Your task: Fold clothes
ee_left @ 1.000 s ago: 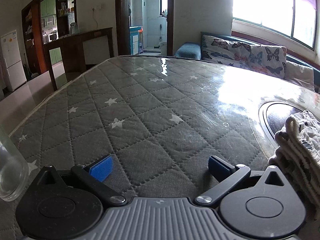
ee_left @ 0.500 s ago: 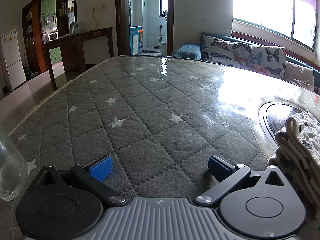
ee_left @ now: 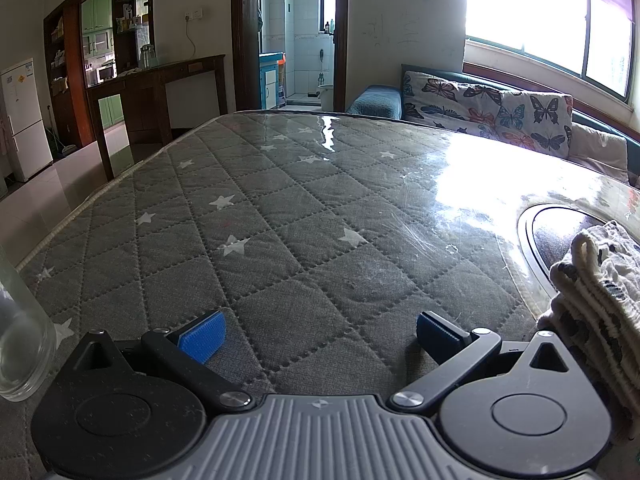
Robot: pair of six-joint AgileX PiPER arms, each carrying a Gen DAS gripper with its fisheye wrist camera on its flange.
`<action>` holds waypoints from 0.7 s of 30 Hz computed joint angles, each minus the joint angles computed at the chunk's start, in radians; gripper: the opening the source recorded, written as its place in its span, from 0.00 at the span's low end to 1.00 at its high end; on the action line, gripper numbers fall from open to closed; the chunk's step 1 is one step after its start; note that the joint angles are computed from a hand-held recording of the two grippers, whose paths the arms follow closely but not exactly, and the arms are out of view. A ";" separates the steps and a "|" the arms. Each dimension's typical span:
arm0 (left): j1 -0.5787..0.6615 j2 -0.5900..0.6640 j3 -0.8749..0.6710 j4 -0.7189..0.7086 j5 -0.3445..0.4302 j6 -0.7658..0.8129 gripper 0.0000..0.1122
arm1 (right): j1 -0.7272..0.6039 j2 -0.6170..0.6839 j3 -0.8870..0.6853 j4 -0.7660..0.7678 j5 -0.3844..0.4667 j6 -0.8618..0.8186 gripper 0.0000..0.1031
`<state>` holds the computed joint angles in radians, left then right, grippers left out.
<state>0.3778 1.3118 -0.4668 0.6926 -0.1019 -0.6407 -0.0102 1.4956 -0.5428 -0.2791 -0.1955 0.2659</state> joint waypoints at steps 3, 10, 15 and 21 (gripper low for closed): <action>0.001 0.002 -0.001 -0.001 -0.001 0.002 0.92 | -0.003 -0.001 0.000 -0.014 0.001 0.013 1.00; -0.003 0.004 0.001 -0.054 -0.003 0.052 0.92 | -0.002 -0.001 0.001 -0.010 0.000 0.009 1.00; -0.003 0.004 0.001 -0.052 -0.002 0.050 0.92 | 0.000 -0.001 0.001 0.000 0.001 0.000 1.00; -0.004 0.004 0.002 -0.066 -0.003 0.064 0.92 | 0.000 -0.002 0.001 0.000 0.000 0.000 1.00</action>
